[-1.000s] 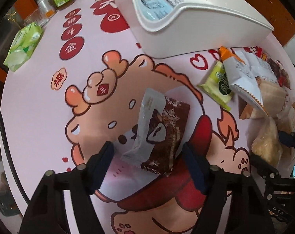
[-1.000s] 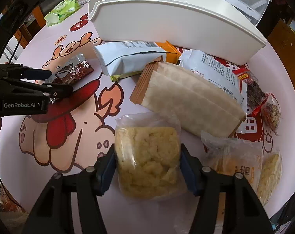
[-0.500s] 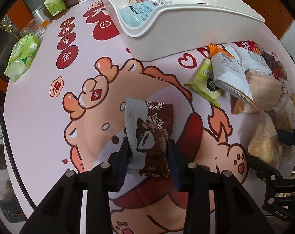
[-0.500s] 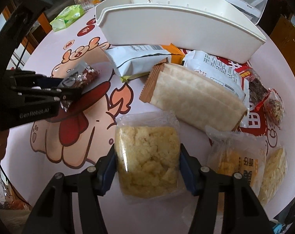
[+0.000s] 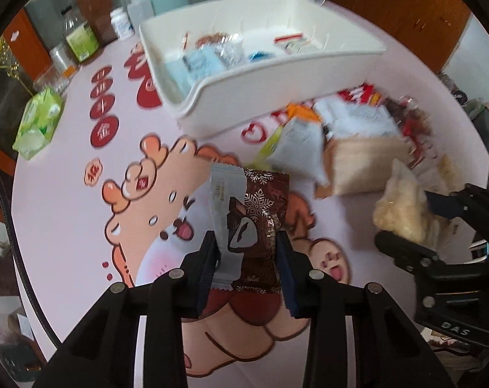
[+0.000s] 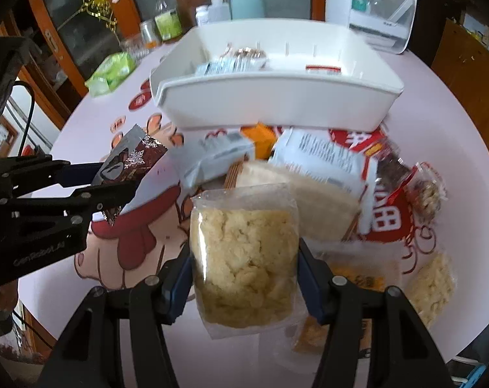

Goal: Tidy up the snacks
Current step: 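Grasp the brown chocolate wafer with the left tool while the right grasps the cracker bag, then carry the chocolate wafer and clear cracker bag over the white tray with both tools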

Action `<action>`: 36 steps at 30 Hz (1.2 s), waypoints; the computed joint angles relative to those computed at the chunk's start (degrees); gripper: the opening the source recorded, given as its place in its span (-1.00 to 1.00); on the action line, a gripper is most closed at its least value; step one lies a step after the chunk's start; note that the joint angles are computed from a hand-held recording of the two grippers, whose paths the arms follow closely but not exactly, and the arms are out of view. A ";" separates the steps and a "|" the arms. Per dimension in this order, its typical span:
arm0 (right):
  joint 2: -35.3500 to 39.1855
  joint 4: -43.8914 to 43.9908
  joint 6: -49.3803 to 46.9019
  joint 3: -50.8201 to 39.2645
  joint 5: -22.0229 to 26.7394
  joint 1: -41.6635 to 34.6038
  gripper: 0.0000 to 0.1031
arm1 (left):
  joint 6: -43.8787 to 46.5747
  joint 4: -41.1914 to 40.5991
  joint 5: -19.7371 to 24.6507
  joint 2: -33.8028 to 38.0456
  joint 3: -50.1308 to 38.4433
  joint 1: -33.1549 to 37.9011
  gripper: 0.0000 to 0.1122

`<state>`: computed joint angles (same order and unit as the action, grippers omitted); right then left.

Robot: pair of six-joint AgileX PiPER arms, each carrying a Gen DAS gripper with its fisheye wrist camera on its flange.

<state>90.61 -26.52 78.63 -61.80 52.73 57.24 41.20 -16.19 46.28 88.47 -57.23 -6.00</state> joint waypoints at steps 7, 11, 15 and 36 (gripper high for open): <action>-3.99 -3.06 -1.21 -1.14 2.65 -2.32 0.13 | 0.06 -4.30 4.12 -2.11 -5.59 -0.98 -0.40; -5.15 -5.06 -3.25 -2.86 3.82 -4.25 0.13 | -1.14 -6.02 5.89 -2.46 -9.48 -2.36 -0.40; -6.52 -6.94 -6.24 -4.72 4.29 -7.17 0.13 | -2.95 -7.30 6.64 -2.24 -13.32 -3.70 -0.40; -1.39 -7.09 -33.81 -25.17 0.28 -31.58 0.14 | -25.96 2.68 5.41 12.10 -45.28 -11.07 -0.40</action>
